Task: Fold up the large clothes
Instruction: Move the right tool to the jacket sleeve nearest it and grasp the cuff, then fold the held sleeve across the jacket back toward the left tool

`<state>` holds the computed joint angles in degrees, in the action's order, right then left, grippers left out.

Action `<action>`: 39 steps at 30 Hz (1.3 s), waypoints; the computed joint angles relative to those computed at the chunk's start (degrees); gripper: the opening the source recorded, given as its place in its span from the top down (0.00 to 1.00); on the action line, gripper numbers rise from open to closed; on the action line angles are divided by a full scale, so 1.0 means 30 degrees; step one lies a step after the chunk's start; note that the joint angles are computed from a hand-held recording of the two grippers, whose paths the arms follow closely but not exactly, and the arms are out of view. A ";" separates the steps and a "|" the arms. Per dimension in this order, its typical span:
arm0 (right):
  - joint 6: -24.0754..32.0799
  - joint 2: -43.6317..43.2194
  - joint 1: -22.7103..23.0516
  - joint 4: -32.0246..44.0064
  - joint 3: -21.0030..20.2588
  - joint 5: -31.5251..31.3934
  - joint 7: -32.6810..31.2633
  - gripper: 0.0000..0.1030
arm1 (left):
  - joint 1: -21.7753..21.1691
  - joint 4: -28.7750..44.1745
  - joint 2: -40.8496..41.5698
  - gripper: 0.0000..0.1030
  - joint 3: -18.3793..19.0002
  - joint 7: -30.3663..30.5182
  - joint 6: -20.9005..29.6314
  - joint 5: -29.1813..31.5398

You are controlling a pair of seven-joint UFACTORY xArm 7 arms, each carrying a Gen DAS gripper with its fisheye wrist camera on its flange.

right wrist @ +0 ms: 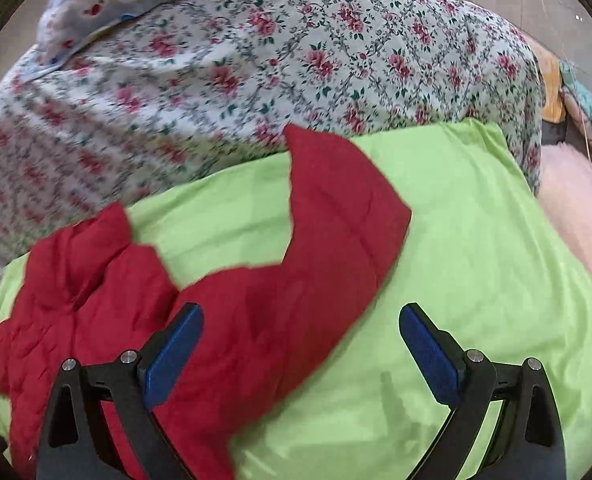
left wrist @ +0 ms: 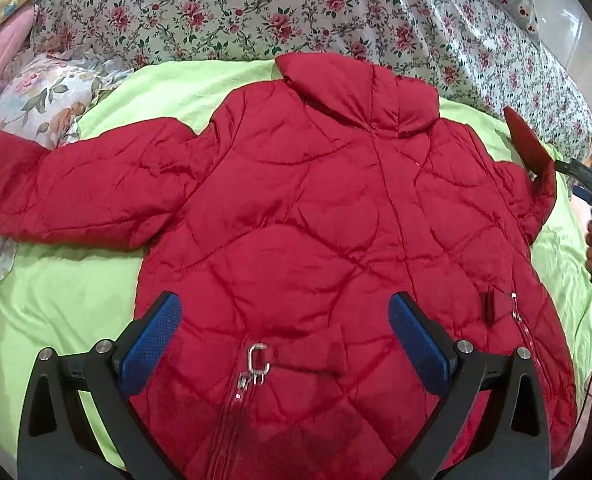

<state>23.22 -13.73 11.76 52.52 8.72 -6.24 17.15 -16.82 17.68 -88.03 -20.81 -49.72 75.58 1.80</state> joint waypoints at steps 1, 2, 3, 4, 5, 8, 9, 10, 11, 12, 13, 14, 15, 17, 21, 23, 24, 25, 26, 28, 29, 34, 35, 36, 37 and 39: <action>-0.0124 0.0746 -0.0345 0.0571 0.0243 -0.0681 0.0478 0.05 | 0.0001 -0.0123 -0.0055 0.00 0.0052 -0.0018 -0.0118 0.0003; -0.0281 0.1325 -0.0565 0.1001 0.0399 -0.1332 0.0997 0.08 | 0.0015 -0.0209 0.0000 0.00 0.0083 0.0003 -0.0249 0.0024; -0.0421 0.1801 -0.0666 0.1336 0.0417 -0.1819 0.1378 0.10 | 0.0008 -0.0284 0.0109 0.00 0.0141 0.0044 -0.0316 0.0015; -0.0499 0.2317 -0.0715 0.1708 0.0376 -0.2227 0.1725 0.11 | -0.0043 -0.0363 0.0153 0.00 0.0199 0.0075 -0.0336 -0.0021; -0.0481 0.2871 -0.0743 0.2155 0.0338 -0.2739 0.2175 0.15 | -0.0096 -0.0426 0.0198 0.00 0.0236 0.0112 -0.0402 -0.0044; -0.0559 0.4557 -0.0412 0.3520 -0.0106 -0.3189 0.2385 0.28 | -0.0296 -0.0591 0.0215 0.00 0.0281 0.0101 -0.0490 -0.0207; -0.0566 0.4999 -0.0275 0.3896 -0.0280 -0.2979 0.2236 0.34 | -0.0349 -0.0626 0.0247 0.00 0.0282 0.0104 -0.0505 -0.0240; -0.0412 0.5341 -0.0119 0.4206 -0.0443 -0.3249 0.2490 0.41 | -0.0400 -0.0639 0.0320 0.00 0.0274 0.0110 -0.0523 -0.0276; -0.0281 0.5608 0.0200 0.4452 -0.0767 -0.3272 0.2480 0.60 | -0.0444 -0.0664 0.0363 0.00 0.0267 0.0113 -0.0526 -0.0289; -0.0271 0.5764 0.0076 0.4566 -0.0605 -0.2495 0.1853 0.75 | -0.0450 -0.0693 0.0394 0.00 0.0241 0.0131 -0.0584 -0.0229; -0.0318 0.5788 0.0147 0.4540 -0.0649 -0.1954 0.1476 0.78 | -0.0471 -0.0723 0.0428 0.00 0.0244 0.0114 -0.0628 -0.0230; -0.0437 0.5663 0.0256 0.4379 -0.0716 -0.1877 0.1467 0.81 | -0.0483 -0.0776 0.0435 0.00 0.0280 0.0088 -0.0688 -0.0233; -0.0699 0.5389 0.0368 0.4045 -0.0766 -0.2026 0.1540 0.84 | -0.0502 -0.0845 0.0405 0.00 0.0332 0.0066 -0.0719 -0.0238; -0.1368 0.4691 0.0467 0.3141 -0.0671 -0.1003 0.0571 0.86 | -0.0573 -0.1020 0.0328 0.00 0.0444 -0.0037 -0.0818 -0.0359; -0.2175 0.3284 0.0993 0.1505 -0.0478 0.2379 -0.2814 0.88 | -0.0749 -0.1266 0.0168 0.00 0.0573 -0.0189 -0.1005 -0.0593; -0.2520 0.2259 0.1714 0.0467 -0.0594 0.4622 -0.4881 0.88 | -0.0831 -0.1335 0.0039 0.00 0.0552 -0.0305 -0.1002 -0.0682; -0.2646 0.1890 0.2070 0.0100 -0.0684 0.5458 -0.5632 0.88 | -0.0882 -0.1382 -0.0095 0.00 0.0554 -0.0371 -0.0978 -0.0729; -0.2749 0.1509 0.2507 -0.0258 -0.0839 0.6413 -0.6475 0.88 | -0.0894 -0.1409 -0.0169 0.00 0.0584 -0.0398 -0.0979 -0.0738; -0.2888 0.1011 0.3079 -0.0739 -0.1053 0.7526 -0.7447 0.88 | -0.0920 -0.1436 -0.0287 0.00 0.0615 -0.0440 -0.0922 -0.0774; -0.2990 -0.0105 0.4473 -0.1720 -0.1506 0.9706 -0.9270 0.88 | -0.0957 -0.1506 -0.0560 0.00 0.0638 -0.0525 -0.0802 -0.0828; -0.3077 -0.0443 0.4955 -0.2061 -0.1668 1.0347 -0.9858 0.88 | -0.0965 -0.1529 -0.0681 0.00 0.0676 -0.0560 -0.0730 -0.0872; -0.2412 -0.2331 0.8206 -0.3468 -0.2540 1.3840 -1.3013 0.88 | -0.0968 -0.1725 -0.1507 0.00 0.0897 -0.0630 -0.0523 -0.1121; -0.2017 -0.2462 0.8678 -0.3574 -0.2496 1.4235 -1.3461 0.88 | -0.0954 -0.1768 -0.1708 0.00 0.0958 -0.0614 -0.0463 -0.1148; -0.1741 -0.2459 0.8911 -0.3608 -0.2362 1.4457 -1.3756 0.88 | -0.0954 -0.1813 -0.1964 0.00 0.1017 -0.0607 -0.0369 -0.1199; -0.1493 -0.2391 0.9103 -0.3576 -0.2227 1.4657 -1.4067 0.88 | -0.0939 -0.1850 -0.2176 0.00 0.1048 -0.0591 -0.0320 -0.1250; -0.1244 -0.2265 0.9482 -0.3613 -0.1857 1.5152 -1.4673 0.88 | -0.0929 -0.1929 -0.2778 0.00 0.1145 -0.0542 -0.0063 -0.1353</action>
